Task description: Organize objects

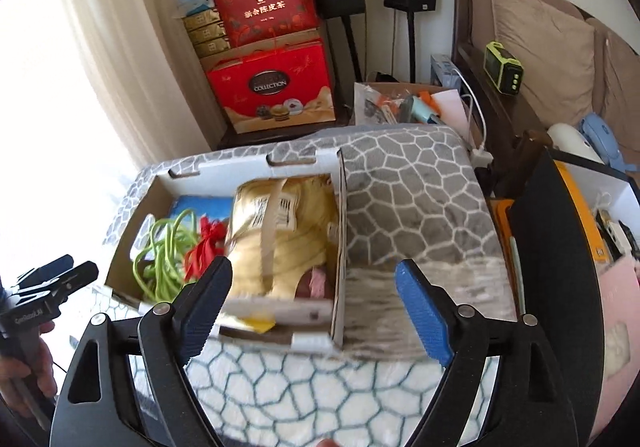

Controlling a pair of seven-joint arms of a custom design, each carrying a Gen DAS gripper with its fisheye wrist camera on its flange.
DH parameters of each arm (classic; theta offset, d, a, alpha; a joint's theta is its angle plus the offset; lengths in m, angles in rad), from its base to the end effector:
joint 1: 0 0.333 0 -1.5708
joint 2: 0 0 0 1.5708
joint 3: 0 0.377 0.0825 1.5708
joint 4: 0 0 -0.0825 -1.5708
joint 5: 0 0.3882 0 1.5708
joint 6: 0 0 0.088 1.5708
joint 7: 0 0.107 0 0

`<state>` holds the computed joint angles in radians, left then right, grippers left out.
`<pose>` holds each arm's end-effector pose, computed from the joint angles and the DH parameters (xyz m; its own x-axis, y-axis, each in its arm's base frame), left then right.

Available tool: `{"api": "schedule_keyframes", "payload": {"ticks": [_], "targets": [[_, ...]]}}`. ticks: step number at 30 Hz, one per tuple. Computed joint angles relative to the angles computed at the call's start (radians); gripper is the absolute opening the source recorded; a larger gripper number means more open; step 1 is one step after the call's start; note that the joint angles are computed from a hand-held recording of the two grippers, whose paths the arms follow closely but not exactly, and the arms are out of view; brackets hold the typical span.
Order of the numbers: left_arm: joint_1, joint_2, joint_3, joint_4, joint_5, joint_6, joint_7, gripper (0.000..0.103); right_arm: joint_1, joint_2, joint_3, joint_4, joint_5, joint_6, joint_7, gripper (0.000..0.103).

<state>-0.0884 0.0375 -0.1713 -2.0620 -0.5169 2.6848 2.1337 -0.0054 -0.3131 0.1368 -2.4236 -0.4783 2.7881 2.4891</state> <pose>0.5878 -0.1385 0.5381 -0.4450 -0.8866 0.1262 -0.7394 0.2843 -0.6103 0.4640 0.0887 0.5534 -0.3189 -0.9361 -0.1482 -0.6768 0.3344 -0.6559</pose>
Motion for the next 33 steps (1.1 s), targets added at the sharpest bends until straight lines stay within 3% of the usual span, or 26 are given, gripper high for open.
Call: {"api": "schedule_keyframes", "payload": {"ticks": [3,7,11,14,20,24,33], "targets": [[-0.008,-0.041,-0.002,-0.052,-0.013,0.04,0.03,0.103,-0.033,-0.033,0.058,-0.015,-0.076,-0.023,0.085,0.088],[-0.031,-0.093,0.011,-0.104,-0.093,0.059,0.104,0.103,-0.022,-0.067,0.079,-0.048,-0.115,-0.019,0.134,0.09],[-0.053,-0.132,0.026,-0.15,-0.097,0.09,0.093,0.103,-0.036,-0.097,0.131,-0.066,-0.182,-0.073,0.215,0.09],[-0.068,-0.153,0.038,-0.178,-0.106,0.1,0.099,0.103,-0.024,-0.114,0.138,-0.079,-0.214,-0.092,0.252,0.09],[-0.06,-0.182,0.026,-0.25,0.098,0.198,-0.058,0.103,0.003,-0.151,0.14,-0.106,-0.238,-0.133,0.305,0.09],[-0.102,-0.184,0.072,-0.251,0.018,0.165,-0.005,0.103,0.021,-0.174,0.138,-0.124,-0.237,-0.157,0.317,0.09],[-0.113,-0.214,0.078,-0.282,0.018,0.159,0.004,0.103,0.038,-0.205,0.154,-0.14,-0.267,-0.188,0.362,0.09]]}}
